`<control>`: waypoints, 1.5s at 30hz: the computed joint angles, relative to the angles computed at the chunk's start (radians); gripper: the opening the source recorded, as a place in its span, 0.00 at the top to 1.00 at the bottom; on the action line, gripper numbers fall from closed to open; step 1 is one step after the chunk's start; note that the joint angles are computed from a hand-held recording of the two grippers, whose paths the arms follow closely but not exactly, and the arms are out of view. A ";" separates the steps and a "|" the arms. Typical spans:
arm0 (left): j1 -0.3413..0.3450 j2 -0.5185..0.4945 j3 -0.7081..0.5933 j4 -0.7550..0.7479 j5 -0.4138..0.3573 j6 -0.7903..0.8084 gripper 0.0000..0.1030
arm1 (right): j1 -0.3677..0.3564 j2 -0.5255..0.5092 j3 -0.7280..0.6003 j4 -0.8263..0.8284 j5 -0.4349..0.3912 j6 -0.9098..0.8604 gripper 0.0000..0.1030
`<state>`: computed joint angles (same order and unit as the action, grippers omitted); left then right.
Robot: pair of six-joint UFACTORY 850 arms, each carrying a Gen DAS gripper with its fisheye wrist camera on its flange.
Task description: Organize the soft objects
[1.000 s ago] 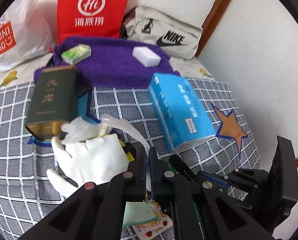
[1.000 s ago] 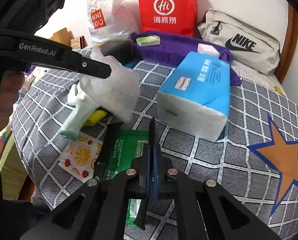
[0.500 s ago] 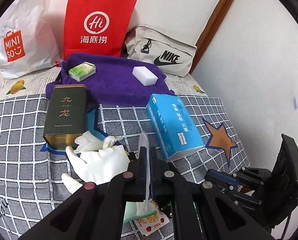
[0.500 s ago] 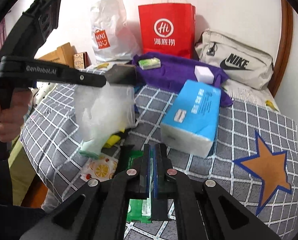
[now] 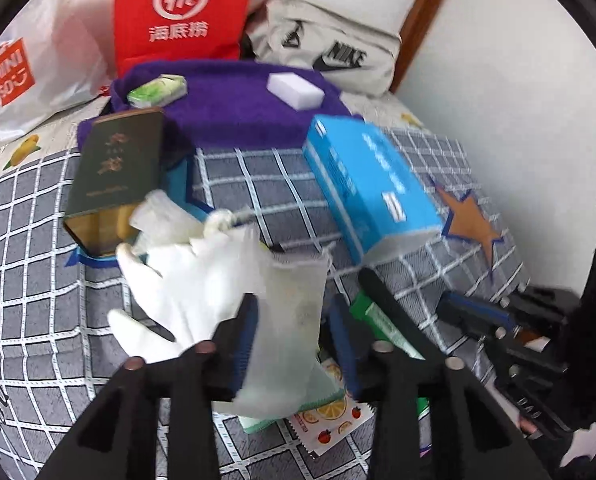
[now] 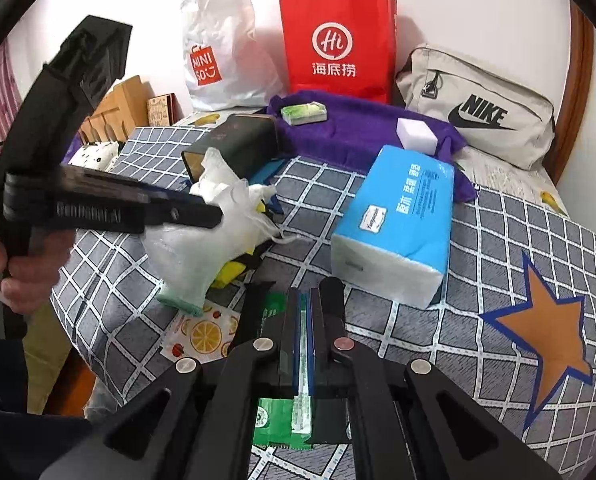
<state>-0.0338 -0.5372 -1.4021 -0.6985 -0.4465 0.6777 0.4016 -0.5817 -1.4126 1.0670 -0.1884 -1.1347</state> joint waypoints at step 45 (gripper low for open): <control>0.085 -0.017 -0.143 -0.140 -0.017 0.104 0.94 | -0.025 -0.108 -0.261 -0.250 -0.094 0.260 0.98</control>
